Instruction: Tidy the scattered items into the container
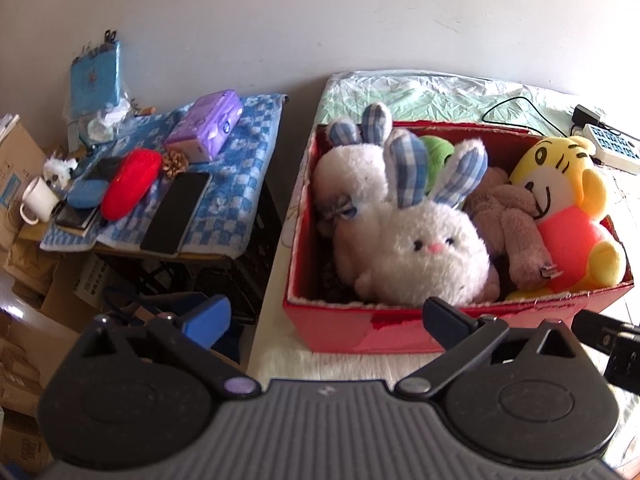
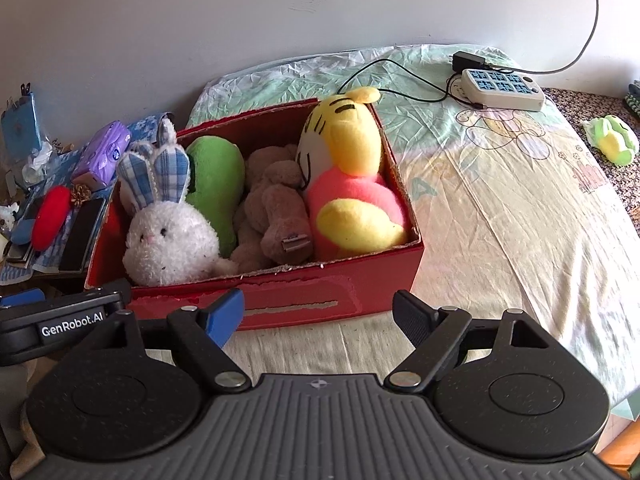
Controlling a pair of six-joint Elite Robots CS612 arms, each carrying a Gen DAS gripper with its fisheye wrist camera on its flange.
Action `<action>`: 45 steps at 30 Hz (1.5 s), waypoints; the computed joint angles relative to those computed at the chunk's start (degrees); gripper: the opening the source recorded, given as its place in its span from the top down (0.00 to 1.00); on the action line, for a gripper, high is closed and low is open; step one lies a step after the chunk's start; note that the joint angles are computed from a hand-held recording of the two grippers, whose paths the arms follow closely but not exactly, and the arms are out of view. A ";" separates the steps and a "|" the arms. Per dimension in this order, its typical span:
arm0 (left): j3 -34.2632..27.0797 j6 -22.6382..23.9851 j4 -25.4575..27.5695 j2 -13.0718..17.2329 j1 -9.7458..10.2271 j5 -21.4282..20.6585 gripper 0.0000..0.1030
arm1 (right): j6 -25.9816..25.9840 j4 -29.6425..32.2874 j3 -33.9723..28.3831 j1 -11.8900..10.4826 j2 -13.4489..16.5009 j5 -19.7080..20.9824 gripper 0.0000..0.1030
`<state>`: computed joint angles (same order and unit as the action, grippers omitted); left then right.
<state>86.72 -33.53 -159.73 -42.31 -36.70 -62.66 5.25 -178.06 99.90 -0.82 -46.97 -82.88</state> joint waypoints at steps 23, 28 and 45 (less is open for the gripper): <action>-5.25 6.09 -0.49 3.24 -0.85 -16.03 0.06 | 5.78 -2.24 -0.13 -3.12 0.27 -4.45 0.20; -6.49 9.24 -0.28 3.99 -2.22 -16.54 0.07 | 6.94 -1.71 0.30 -3.90 0.51 -7.13 0.20; -12.54 2.60 7.55 6.24 -4.54 -6.38 0.02 | -0.76 0.40 -2.28 -5.93 1.96 -6.09 0.20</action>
